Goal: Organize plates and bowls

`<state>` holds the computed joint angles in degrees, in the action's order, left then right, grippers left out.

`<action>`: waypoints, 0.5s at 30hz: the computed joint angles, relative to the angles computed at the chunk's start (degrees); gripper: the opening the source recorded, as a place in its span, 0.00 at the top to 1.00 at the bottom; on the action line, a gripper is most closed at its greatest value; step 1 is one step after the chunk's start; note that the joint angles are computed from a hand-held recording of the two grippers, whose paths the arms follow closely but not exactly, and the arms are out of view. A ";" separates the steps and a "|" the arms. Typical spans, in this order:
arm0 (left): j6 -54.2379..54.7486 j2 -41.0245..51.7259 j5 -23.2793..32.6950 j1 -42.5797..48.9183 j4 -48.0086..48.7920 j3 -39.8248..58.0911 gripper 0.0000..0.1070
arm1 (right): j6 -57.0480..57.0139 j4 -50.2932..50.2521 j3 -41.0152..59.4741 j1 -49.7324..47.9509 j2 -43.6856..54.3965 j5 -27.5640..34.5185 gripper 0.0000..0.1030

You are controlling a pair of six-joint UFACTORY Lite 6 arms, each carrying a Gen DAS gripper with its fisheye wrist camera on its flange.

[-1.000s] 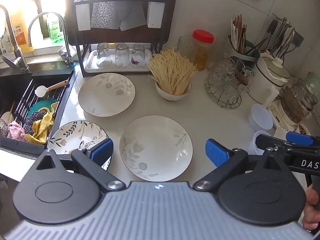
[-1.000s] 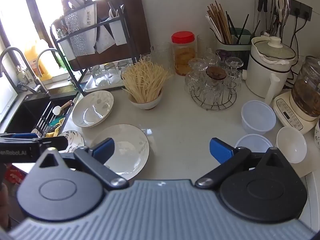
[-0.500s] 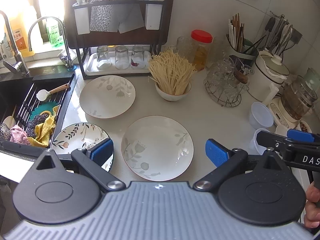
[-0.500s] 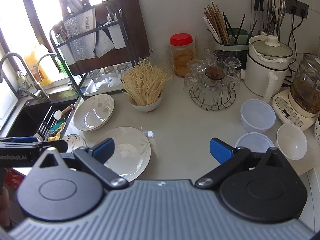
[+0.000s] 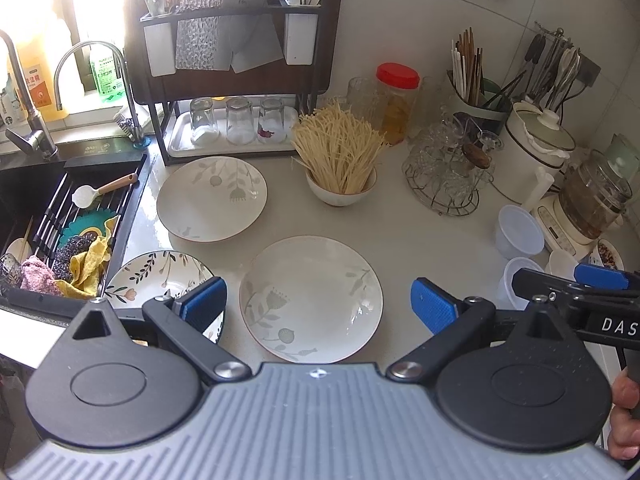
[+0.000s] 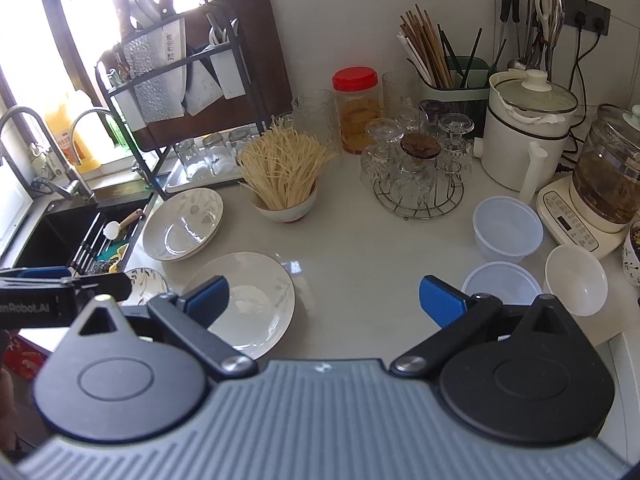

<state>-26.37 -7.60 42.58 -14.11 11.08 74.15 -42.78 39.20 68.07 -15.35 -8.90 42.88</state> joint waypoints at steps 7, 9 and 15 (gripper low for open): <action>0.26 -0.18 -0.15 1.01 -1.01 -0.33 0.06 | -0.51 0.53 -0.02 -0.56 -0.07 0.72 0.00; -0.12 -0.19 -0.04 0.77 -0.38 -0.54 0.06 | -0.80 0.66 -0.17 -0.69 -0.12 0.83 0.00; -1.99 -0.47 0.51 -0.06 1.79 -0.69 0.06 | -1.38 0.99 0.14 -0.57 0.66 1.51 0.00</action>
<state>-28.36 -8.06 43.09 -14.17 12.87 73.46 -44.16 40.19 68.21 -15.92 -8.24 44.39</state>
